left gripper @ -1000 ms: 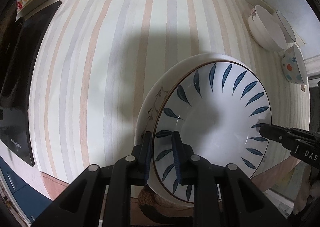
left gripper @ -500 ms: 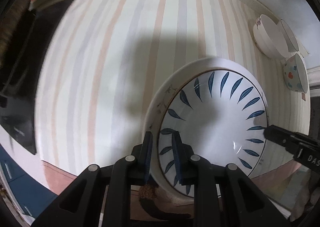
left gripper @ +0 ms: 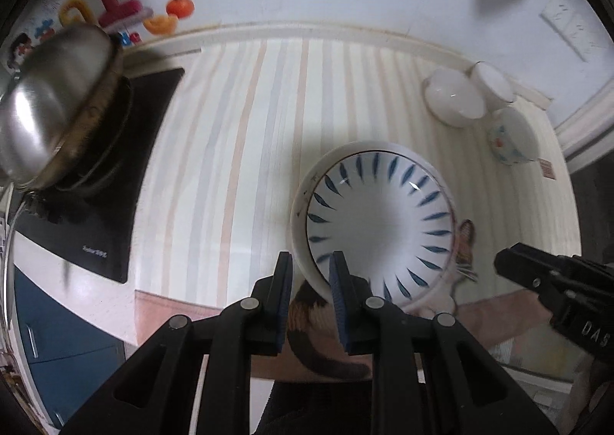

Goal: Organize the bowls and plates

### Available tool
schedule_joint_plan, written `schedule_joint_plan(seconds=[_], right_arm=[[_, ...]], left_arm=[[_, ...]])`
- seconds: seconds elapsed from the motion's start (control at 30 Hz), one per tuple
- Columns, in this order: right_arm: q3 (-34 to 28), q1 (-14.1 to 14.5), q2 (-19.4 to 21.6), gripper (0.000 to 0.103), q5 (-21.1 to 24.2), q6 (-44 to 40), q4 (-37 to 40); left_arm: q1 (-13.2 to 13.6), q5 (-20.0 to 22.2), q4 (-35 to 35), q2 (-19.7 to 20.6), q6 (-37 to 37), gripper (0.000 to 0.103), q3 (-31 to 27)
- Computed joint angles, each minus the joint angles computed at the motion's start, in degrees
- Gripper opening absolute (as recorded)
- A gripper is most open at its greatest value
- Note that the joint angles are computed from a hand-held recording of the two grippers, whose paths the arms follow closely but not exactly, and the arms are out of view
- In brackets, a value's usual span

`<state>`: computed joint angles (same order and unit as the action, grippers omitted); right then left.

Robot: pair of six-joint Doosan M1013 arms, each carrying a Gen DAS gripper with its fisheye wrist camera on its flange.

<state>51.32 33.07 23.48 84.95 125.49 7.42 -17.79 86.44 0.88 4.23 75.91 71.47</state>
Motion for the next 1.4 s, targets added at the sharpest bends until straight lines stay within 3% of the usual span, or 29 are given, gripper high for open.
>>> schedule_joint_plan(seconds=[0.17, 0.3, 0.43, 0.5, 0.67, 0.8, 1.03, 1.23, 1.4], right_arm=[[1.1, 3.1, -3.2, 0.033, -0.5, 1.9, -3.4], [1.8, 5.3, -5.1, 0.045, -0.7, 4.0, -6.5], [2.1, 7.1, -6.7, 0.068, -0.2, 5.1, -9.3], [2.6, 7.8, -7.4, 0.074, -0.5, 5.3, -10.8], [2.8, 7.7, -8.4, 0.077, -1.1, 4.2, -11.6], [4.2, 5.5, -9.3, 0.078, -3.3, 4.1, -9.0], [6.9, -3.8, -9.4, 0.078, -7.1, 1.6, -2.2], [1.4, -12.8, -2.6, 0.078, -3.9, -5.7, 1.9], [-6.0, -17.3, 5.6, 0.076, 1.2, -10.2, 5.0]], left_arm=[[-1.3, 0.5, -1.0, -3.5, -0.5, 0.022, 0.7], [-2.4, 0.5, -0.5, -5.6, -0.7, 0.028, 1.7], [-2.9, 0.6, -1.0, -7.0, -1.4, 0.038, 2.2], [-3.4, 0.4, -0.5, -7.4, -1.8, 0.042, 2.3], [-4.4, 0.4, 0.1, -7.2, -3.3, 0.044, 1.3], [-5.4, 0.5, 1.7, -5.6, -4.5, 0.045, -0.8], [-6.2, 0.2, 4.4, 2.5, -7.2, 0.045, -8.4], [-5.3, 3.3, 2.2, 15.7, -7.0, 0.045, -21.0], [-4.2, 9.1, -2.9, 25.7, -7.3, 0.045, -31.4]])
